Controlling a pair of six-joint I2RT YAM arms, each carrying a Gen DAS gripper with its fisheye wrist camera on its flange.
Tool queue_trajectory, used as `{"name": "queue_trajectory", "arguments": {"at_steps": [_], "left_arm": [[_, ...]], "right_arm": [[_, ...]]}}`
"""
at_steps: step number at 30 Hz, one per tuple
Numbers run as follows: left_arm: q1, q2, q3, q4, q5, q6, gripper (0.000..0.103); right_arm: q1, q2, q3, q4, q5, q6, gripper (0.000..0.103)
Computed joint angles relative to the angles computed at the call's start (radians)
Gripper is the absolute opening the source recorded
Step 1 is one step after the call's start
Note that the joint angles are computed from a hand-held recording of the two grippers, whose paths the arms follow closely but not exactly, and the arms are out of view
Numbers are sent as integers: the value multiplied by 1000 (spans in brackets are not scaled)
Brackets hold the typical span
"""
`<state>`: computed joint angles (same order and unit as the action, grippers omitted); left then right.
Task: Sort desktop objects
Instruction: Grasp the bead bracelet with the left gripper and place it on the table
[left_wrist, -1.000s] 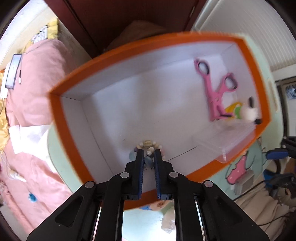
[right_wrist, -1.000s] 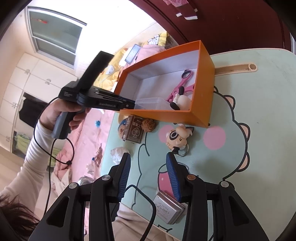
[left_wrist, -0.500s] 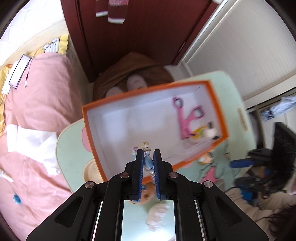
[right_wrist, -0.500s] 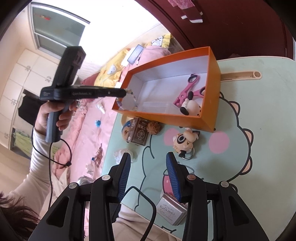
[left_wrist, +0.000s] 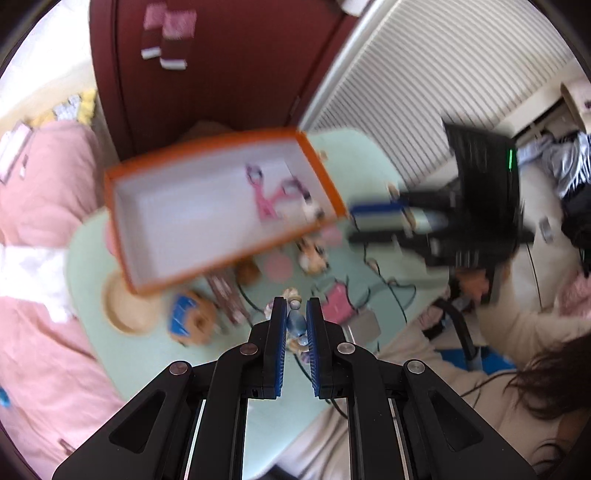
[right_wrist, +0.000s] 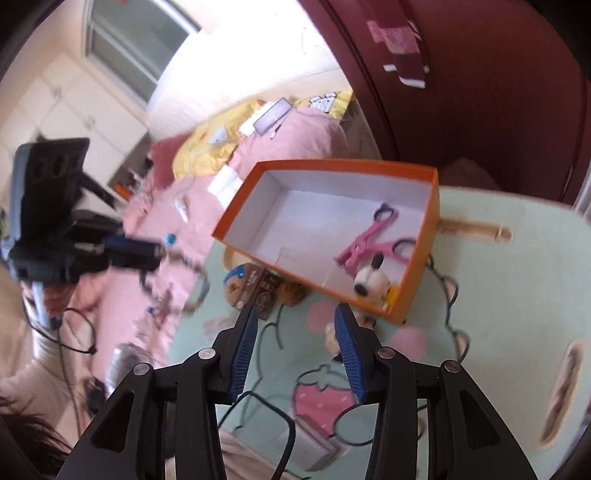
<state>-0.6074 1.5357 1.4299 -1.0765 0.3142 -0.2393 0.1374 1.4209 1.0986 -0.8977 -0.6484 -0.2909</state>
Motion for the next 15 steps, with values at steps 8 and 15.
{"name": "queue_trajectory", "arguments": {"at_steps": [8, 15], "left_arm": [[-56, -5, -250, 256, 66, -110, 12], [-15, -124, -416, 451, -21, -247, 58]], "right_arm": [[152, 175, 184, -43, 148, -70, 43], [213, 280, 239, -23, 224, -6, 43]]}}
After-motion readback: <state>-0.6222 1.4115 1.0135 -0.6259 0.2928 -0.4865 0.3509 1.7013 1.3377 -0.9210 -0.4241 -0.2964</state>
